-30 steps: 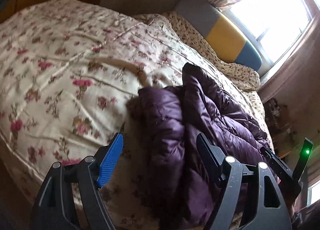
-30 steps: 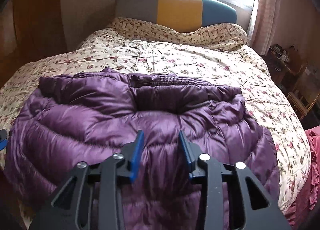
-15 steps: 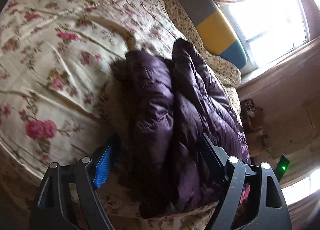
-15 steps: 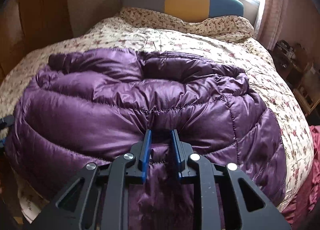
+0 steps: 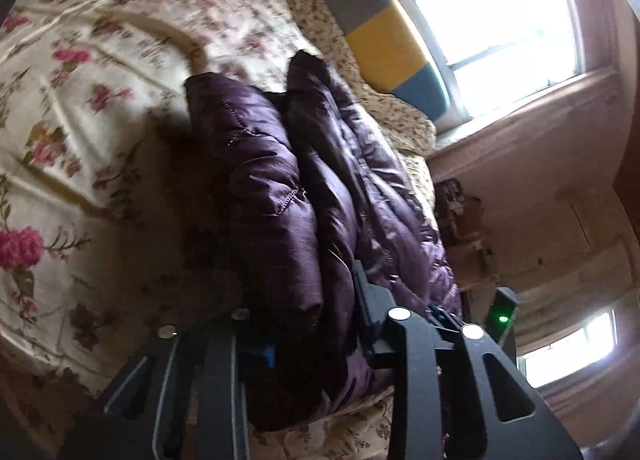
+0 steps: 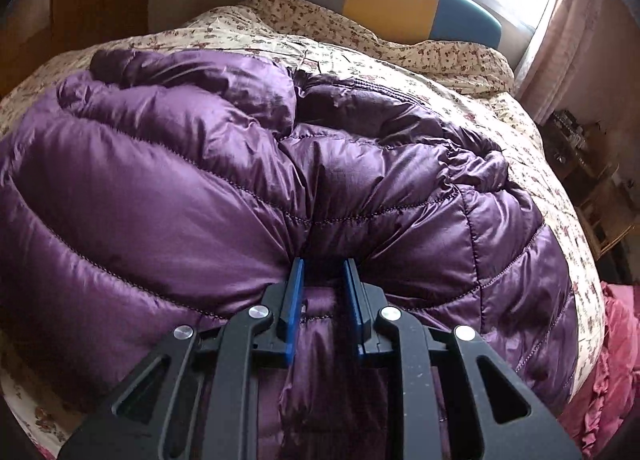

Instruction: Fold large clothes

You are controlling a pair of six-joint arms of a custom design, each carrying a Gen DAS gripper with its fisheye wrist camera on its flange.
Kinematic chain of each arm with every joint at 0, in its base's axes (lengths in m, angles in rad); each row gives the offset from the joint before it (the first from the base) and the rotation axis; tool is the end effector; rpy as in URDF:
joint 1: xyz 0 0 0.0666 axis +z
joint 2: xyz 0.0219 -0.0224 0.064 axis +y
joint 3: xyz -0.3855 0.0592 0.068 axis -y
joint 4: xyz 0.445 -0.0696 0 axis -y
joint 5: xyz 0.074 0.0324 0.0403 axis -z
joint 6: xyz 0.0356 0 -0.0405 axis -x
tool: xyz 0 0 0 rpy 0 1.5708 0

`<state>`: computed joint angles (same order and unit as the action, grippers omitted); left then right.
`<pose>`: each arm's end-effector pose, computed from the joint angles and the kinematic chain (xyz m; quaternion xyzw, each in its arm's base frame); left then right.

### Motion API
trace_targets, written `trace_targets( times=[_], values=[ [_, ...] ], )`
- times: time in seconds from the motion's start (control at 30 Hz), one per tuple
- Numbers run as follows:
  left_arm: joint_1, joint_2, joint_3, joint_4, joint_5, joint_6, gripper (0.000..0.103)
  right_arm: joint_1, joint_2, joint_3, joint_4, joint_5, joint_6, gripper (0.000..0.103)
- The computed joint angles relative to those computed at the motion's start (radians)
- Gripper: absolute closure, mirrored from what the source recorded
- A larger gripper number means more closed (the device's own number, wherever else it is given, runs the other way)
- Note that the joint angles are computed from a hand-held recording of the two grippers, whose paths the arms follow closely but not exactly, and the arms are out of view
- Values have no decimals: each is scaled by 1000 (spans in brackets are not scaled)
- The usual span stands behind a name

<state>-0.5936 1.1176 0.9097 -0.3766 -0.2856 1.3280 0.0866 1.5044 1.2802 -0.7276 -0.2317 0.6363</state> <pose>0.3699 -0.2380 0.3553 -0.3759 0.7896 -0.3123 0.3712 0.5581 0.0563 0.3322 -0.3675 0.8725 0.0239 0.3211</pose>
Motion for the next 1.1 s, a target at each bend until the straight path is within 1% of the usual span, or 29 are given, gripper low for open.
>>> trace_targets(
  times=[0.03, 0.17, 0.37, 0.53, 0.6, 0.7, 0.8, 0.87, 0.93, 1.0, 1.1],
  values=[
    [-2, -1, 6, 2, -1, -13, 78, 1, 0, -4, 5, 5, 6, 83],
    [-14, 0, 34, 13, -8, -58, 78, 12, -2, -14, 21, 27, 25, 83],
    [-21, 36, 113, 10, 4, -142, 78, 13, 1, -30, 52, 27, 54, 83],
    [-9, 113, 221, 0, 45, -228, 78, 8, -3, -51, 82, 12, 75, 83],
    [1, 159, 278, 2, 77, -261, 78, 4, -3, -53, 83, 1, 82, 83],
    [9, 233, 367, -4, 119, -314, 78, -6, 0, -38, 55, -22, 93, 83],
    [8, 292, 438, -4, 145, -350, 78, -21, 12, -2, 4, -53, 103, 84],
    [8, 327, 481, -7, 159, -370, 78, -38, 17, 24, -35, -76, 117, 80],
    [7, 364, 525, -12, 173, -381, 78, -56, 14, 40, -56, -91, 126, 71],
    [6, 391, 558, -23, 181, -392, 78, -74, 7, 48, -64, -99, 127, 67],
    [1, 437, 612, -49, 193, -405, 78, -103, -5, 57, -65, -102, 123, 67]
  ],
)
